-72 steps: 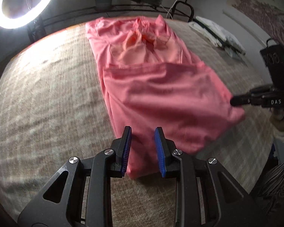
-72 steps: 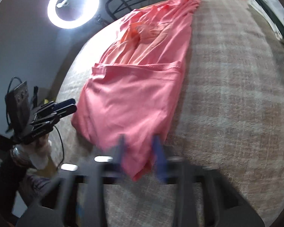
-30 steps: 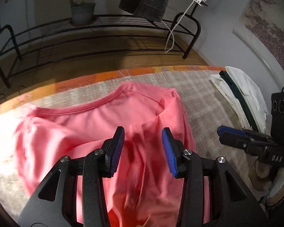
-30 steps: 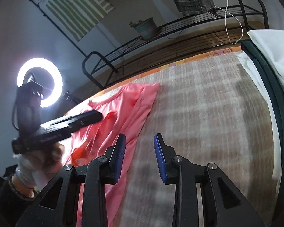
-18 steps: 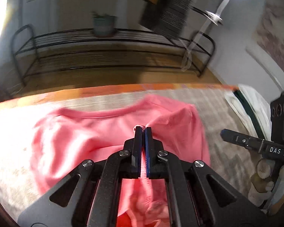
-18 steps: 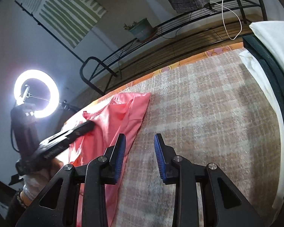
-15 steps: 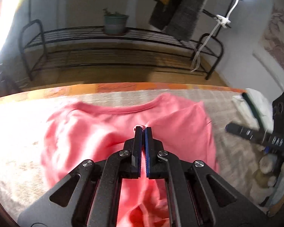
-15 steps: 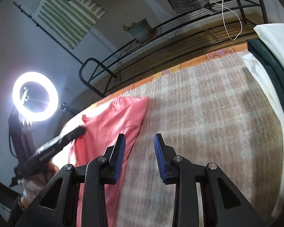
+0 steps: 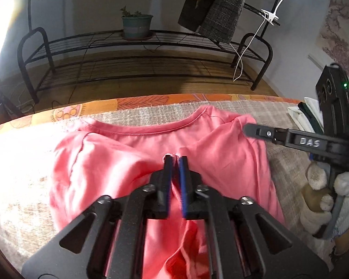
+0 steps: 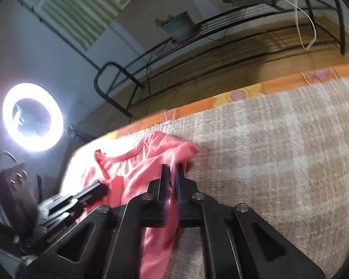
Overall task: Fold small clothes
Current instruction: 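Grasp the collar end of the pink shirt with the left tool while the right tool grasps beside it, then lift the collar end with both tools and fold it over the hem fold, release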
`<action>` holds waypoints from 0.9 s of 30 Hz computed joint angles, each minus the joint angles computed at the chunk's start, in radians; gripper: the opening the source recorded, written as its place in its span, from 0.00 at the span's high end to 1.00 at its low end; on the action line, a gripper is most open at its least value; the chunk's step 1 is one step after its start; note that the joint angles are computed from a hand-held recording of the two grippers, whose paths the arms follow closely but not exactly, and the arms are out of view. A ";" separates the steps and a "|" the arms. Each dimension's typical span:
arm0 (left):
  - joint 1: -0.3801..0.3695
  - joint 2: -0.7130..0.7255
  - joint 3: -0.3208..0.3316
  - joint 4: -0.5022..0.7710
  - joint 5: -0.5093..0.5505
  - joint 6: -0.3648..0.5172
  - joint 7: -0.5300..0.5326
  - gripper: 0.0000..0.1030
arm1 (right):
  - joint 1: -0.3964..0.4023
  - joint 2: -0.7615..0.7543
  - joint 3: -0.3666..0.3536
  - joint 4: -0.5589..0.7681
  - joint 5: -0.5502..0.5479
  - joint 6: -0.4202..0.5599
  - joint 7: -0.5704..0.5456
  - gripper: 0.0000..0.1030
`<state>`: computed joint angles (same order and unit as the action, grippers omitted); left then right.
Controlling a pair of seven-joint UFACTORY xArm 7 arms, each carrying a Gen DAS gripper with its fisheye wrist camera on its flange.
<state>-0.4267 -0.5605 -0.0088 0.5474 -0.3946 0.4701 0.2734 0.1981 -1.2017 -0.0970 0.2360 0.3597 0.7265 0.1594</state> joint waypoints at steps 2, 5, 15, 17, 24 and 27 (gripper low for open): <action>-0.004 -0.036 0.039 0.004 -0.019 0.016 0.028 0.74 | -0.032 0.028 0.087 0.050 -0.085 0.015 0.002 0.98; 0.040 -0.098 0.079 0.002 -0.002 0.011 0.074 0.68 | -0.062 0.039 0.117 0.077 -0.143 0.009 0.022 0.99; 0.145 0.046 0.202 0.080 -0.066 0.107 0.202 0.68 | -0.015 0.005 -0.014 0.023 -0.069 -0.008 -0.022 0.85; 0.160 0.080 0.193 0.083 -0.114 0.106 0.207 0.68 | -0.020 0.016 -0.006 0.021 -0.057 -0.022 -0.018 0.71; 0.175 0.141 0.141 0.104 -0.235 0.078 0.294 0.84 | -0.013 0.078 -0.001 0.035 -0.047 -0.030 -0.034 0.71; 0.202 0.119 0.092 0.073 -0.207 -0.015 0.249 0.99 | -0.008 0.098 0.011 0.045 -0.049 -0.031 -0.042 0.71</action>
<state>-0.2251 -0.4419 0.0833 0.6199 -0.6013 0.4547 0.5226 0.1905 -1.1041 -0.0864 0.2813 0.3104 0.6952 0.1175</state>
